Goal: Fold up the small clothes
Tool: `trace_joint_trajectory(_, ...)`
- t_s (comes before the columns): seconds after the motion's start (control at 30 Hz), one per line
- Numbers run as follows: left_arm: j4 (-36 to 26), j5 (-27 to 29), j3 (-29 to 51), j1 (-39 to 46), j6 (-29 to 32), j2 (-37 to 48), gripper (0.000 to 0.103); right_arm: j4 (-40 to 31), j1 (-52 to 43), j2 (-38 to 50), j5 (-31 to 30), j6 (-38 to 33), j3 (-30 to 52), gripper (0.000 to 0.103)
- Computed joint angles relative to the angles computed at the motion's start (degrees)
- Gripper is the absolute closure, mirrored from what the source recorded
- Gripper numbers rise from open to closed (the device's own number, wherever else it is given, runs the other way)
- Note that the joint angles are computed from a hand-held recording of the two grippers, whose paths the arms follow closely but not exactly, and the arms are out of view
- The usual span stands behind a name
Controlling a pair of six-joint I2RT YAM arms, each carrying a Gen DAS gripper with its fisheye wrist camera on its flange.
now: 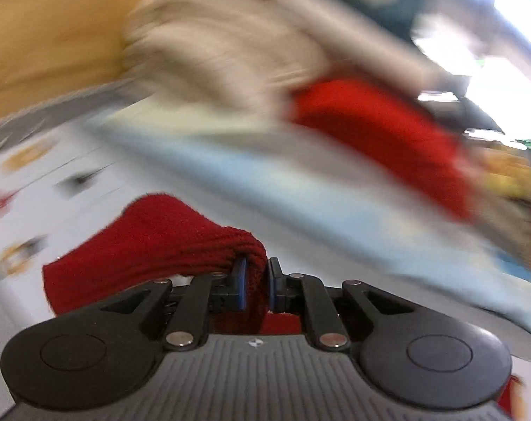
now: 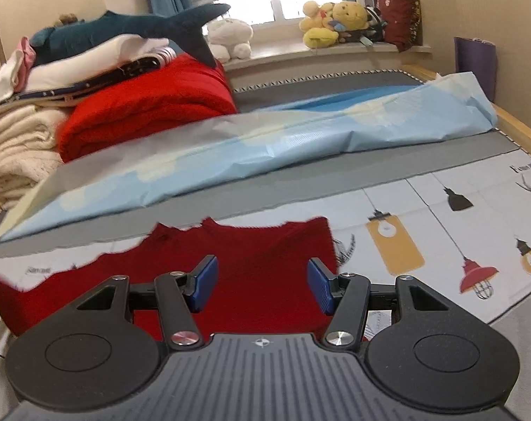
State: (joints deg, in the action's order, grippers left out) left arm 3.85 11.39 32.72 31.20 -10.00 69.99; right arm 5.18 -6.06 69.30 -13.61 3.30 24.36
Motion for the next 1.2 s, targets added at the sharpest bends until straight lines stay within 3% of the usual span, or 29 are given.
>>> trace_joint_trajectory(0.1,-2.67,-2.93,-3.17,-19.85,-2.69,-11.70,0.089,-1.75,-0.69,1.78,0.64,-0.35,1.02,0.045)
trace_joint_trajectory(0.13,-4.08,-1.79,-2.91,-26.24,-3.14,-12.48,0.088,-2.18,-0.91,2.52,0.53,-0.09,1.47,0.045)
trace_joint_trajectory(0.2,-6.59,2.87,-1.41,-34.50,-4.11,-10.43,0.071,-2.41,-1.38,3.77,0.21,0.13,2.13,0.045)
trace_joint_trajectory(0.27,-7.86,0.91,-0.97,-39.82,-5.99,-9.99,0.071,-2.69,-1.53,5.06,0.16,0.81,2.97,0.045)
trace_joint_trajectory(0.37,-14.46,0.03,1.90,-37.96,-8.54,-11.88,0.071,-3.65,-2.75,6.59,-1.50,2.93,4.53,0.046)
trace_joint_trajectory(0.47,-24.49,-6.80,7.17,-35.82,-9.94,-13.01,0.071,-4.53,-4.25,7.66,-4.19,5.16,5.78,0.052)
trace_joint_trajectory(0.53,-28.99,-9.61,8.48,-34.29,-10.93,-13.86,0.069,-4.12,-5.03,8.42,-5.08,6.75,6.12,0.068)
trace_joint_trajectory(0.67,-25.01,-10.97,1.86,-30.67,-6.54,-15.30,0.063,-3.69,-7.41,11.16,-6.74,11.09,7.15,0.073)
trace_joint_trajectory(0.73,-27.51,-14.62,3.75,-30.54,-4.68,-7.30,0.064,-4.37,-9.03,12.35,-7.59,12.52,7.82,0.073)
trace_joint_trajectory(0.83,-25.11,-8.82,5.06,-26.40,-3.55,-1.91,0.065,-5.80,-10.52,12.97,-7.50,11.42,8.39,0.071)
trace_joint_trajectory(0.87,-24.74,-9.38,5.26,-26.18,-2.95,-1.72,0.065,-6.29,-11.08,12.94,-7.73,10.56,8.57,0.071)
trace_joint_trajectory(1.0,-25.34,-15.72,2.66,-29.41,1.61,-7.28,0.065,-7.72,-13.18,10.09,-8.13,8.24,7.89,0.071)
trace_joint_trajectory(1.2,-32.39,-17.70,-0.93,-30.50,2.53,-20.73,0.065,-11.59,-15.91,-1.63,-9.96,3.11,4.17,0.071)
